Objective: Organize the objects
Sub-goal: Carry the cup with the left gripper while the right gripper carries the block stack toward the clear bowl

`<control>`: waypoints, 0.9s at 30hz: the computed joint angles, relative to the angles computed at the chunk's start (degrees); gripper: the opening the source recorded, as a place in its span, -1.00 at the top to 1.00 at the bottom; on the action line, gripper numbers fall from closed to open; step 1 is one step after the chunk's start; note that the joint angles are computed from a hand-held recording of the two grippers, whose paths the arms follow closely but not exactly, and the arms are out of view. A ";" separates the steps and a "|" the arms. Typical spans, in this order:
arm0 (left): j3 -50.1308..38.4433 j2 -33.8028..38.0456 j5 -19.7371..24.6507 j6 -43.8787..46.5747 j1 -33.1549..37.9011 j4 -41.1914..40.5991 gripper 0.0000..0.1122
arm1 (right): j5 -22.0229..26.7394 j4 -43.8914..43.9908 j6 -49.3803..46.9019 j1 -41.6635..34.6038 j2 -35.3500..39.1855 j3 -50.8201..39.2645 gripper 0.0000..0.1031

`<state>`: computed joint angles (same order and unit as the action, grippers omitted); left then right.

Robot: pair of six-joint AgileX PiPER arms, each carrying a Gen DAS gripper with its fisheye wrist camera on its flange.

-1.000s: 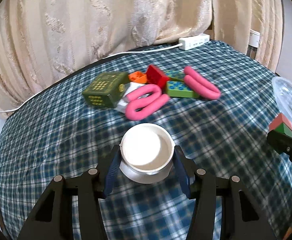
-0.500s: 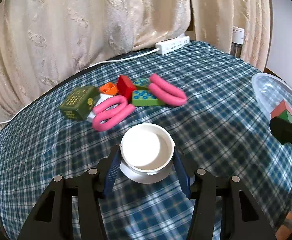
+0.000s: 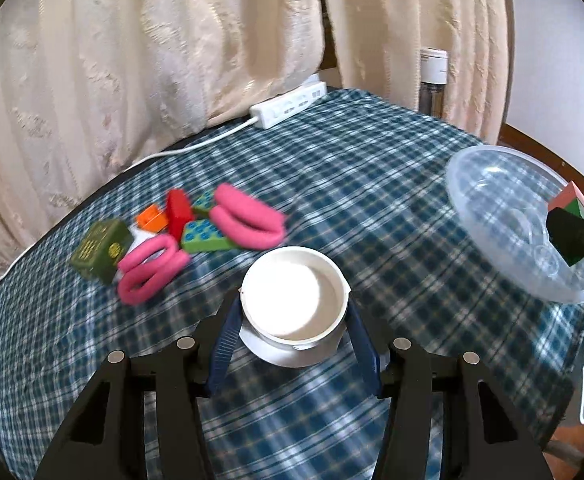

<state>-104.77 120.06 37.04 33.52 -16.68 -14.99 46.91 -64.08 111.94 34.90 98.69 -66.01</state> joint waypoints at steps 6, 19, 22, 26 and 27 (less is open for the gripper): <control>-1.88 0.37 1.00 -1.07 -3.31 0.88 0.05 | 1.39 -1.35 3.88 -1.81 -4.63 6.47 -0.06; -12.13 4.87 8.53 -1.33 -9.39 -1.53 0.05 | -2.31 -3.15 6.29 -7.25 -9.27 14.22 -0.06; -16.29 7.12 11.20 -1.88 -10.47 -1.97 0.05 | -3.45 -3.45 6.09 -8.60 -9.77 15.12 -0.06; -25.17 11.93 17.47 -3.15 -11.58 -2.81 0.05 | -5.08 -3.98 5.75 -10.61 -10.29 16.03 -0.06; -28.07 13.50 19.45 -3.58 -11.79 -3.04 0.05 | -5.50 -4.15 5.68 -11.09 -10.41 16.25 -0.06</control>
